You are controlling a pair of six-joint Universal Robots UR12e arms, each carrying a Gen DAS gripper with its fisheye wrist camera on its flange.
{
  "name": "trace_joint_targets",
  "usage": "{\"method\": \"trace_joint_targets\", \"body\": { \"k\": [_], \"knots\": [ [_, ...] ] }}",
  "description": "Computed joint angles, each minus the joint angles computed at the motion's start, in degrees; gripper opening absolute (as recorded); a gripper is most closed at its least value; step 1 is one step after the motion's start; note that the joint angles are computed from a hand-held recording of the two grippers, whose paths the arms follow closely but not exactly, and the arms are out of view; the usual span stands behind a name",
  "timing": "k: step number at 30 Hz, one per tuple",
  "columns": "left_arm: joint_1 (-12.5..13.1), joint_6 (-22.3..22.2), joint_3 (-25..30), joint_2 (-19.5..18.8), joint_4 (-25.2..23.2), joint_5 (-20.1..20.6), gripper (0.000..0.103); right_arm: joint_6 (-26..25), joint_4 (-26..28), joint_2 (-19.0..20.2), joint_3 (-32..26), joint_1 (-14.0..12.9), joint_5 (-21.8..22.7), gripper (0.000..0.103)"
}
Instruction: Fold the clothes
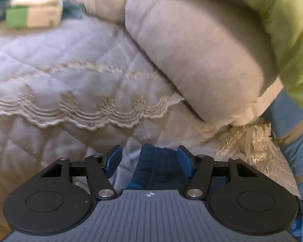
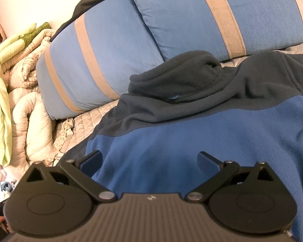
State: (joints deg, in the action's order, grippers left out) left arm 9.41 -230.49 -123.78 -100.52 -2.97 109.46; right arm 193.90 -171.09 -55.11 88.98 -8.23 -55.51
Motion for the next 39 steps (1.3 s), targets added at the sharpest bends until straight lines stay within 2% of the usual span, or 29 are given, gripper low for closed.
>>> {"method": "trace_joint_targets", "body": {
  "k": [1,2,4,8,11,13,15,16,22,27,30,32,34,39],
  "knots": [
    [0.55,0.38,0.21,-0.1,-0.47,-1.57,0.028,-0.14,0.22,0.01,-0.04,0.06,-0.26,0.103],
    [0.83,0.77,0.52,-0.17,-1.06,-2.34,0.024,-0.25,0.45,0.02,-0.09,0.11,-0.5,0.103],
    [0.26,1.8,1.41,-0.34,-1.99,-0.19,0.022,-0.32,0.72,0.04,-0.13,0.13,-0.72,0.103],
    [-2.47,7.7,3.83,-1.27,-1.13,9.99,0.021,-0.58,0.59,0.05,-0.12,0.24,-0.96,0.103],
    [-4.08,11.43,5.55,-2.28,-0.73,16.06,0.029,-1.2,0.7,0.03,-0.13,0.31,-1.0,0.103],
    [-5.17,11.27,7.27,-2.91,-4.71,20.33,0.052,-1.45,0.69,0.0,-0.1,0.31,-0.95,0.103],
    [-6.06,11.38,7.56,-3.14,-4.63,22.36,0.062,-1.4,0.5,-0.01,-0.05,0.27,-0.84,0.103],
    [-6.34,12.14,7.42,-3.1,-3.47,21.71,0.063,-1.33,0.45,-0.02,-0.03,0.24,-0.79,0.103],
    [-7.01,19.25,6.52,-2.39,3.84,9.16,0.063,-0.92,0.29,0.04,-0.14,0.15,-0.14,0.103],
    [-8.98,25.49,7.94,-3.71,5.87,-0.41,0.063,-1.37,0.3,-0.09,0.06,0.07,0.23,0.103],
    [-9.73,28.12,9.2,-4.59,5.02,-8.42,0.063,-0.76,0.44,-0.1,0.0,0.06,0.09,0.103],
    [-10.31,30.54,10.51,-5.33,2.61,-13.56,0.063,-0.41,0.67,-0.09,-0.07,0.09,0.05,0.103],
    [-11.38,33.46,12.36,-6.36,-1.03,-16.93,0.063,-0.54,0.86,-0.08,-0.14,0.12,0.14,0.103],
    [-13.58,38.53,16.38,-9.96,-4.69,-23.6,0.063,-0.83,1.05,0.0,-0.26,0.08,0.55,0.103]
  ]
}}
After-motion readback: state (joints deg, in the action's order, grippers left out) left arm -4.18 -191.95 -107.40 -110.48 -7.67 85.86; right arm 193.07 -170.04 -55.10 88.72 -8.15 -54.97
